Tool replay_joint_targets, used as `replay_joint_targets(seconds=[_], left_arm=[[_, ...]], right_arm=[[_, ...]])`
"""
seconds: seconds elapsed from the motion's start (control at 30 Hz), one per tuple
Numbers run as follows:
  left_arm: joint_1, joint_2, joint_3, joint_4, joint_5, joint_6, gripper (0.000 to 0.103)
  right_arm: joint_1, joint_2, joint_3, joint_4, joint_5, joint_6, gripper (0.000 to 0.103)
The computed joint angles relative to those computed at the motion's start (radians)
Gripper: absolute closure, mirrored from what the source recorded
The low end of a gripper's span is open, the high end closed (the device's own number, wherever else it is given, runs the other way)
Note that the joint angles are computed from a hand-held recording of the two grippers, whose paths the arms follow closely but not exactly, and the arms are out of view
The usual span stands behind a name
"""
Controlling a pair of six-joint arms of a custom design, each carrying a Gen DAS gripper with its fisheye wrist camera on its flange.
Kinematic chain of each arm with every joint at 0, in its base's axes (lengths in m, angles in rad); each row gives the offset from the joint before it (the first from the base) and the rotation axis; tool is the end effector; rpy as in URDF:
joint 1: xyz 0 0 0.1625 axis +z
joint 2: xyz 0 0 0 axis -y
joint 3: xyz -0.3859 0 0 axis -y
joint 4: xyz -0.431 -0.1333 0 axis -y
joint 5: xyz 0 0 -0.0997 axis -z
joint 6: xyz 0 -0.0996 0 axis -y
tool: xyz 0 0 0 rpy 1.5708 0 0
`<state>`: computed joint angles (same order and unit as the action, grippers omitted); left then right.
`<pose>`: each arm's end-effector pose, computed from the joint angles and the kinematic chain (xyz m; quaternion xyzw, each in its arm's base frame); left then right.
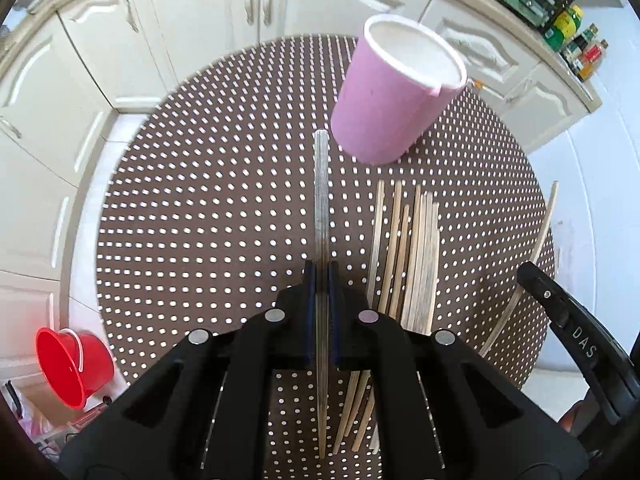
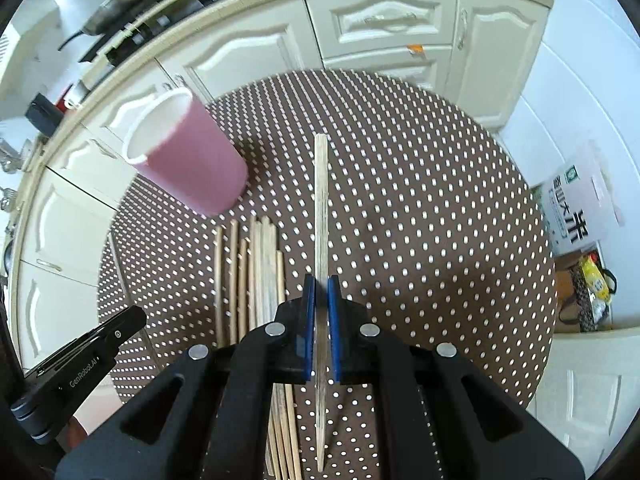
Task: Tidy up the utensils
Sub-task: 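Lift both held chopsticks upright and carry them over the pink cup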
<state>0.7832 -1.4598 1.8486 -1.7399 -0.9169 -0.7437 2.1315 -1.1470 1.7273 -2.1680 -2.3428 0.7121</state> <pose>-0.2329 -0.5055 0.2838 0.0559 0.9403 -0.1464 0.3021 0.3838 -0.4912 0.2083 -0.0732 -0.9235 0.2300 0.2981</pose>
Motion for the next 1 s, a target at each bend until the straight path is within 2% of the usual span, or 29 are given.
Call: replay_joint_targets(seconds=[0.17, 0.2, 0.33, 0.53, 0.77, 1.0], left_arm=[[-0.052, -0.038, 0.001, 0.032, 0.058, -0.063, 0.097], [-0.063, -0.055, 0.012, 0.038, 0.070, -0.066, 0.097], [-0.051, -0.049, 0.023, -0.028, 0.116, -0.030, 0.097], [-0.098, -0.056, 0.026, -0.072, 0.185, -0.042, 0.097], [-0.133, -0.034, -0.022, -0.097, 0.268, -0.037, 0.097], [-0.155, 0.009, -0.092, -0.189, 0.343, 0.040, 0.097]], right_arm=[[0.007, -0.031, 0.013, -0.074, 0.003, -0.082, 0.098], [-0.005, -0.029, 0.031, -0.121, 0.006, -0.112, 0.098], [0.005, -0.039, 0.047, -0.192, 0.004, -0.168, 0.098], [0.020, -0.012, 0.031, -0.315, 0.014, -0.266, 0.098], [0.029, 0.006, -0.026, -0.431, 0.032, -0.384, 0.098], [0.042, 0.043, -0.115, -0.502, 0.045, -0.497, 0.098]])
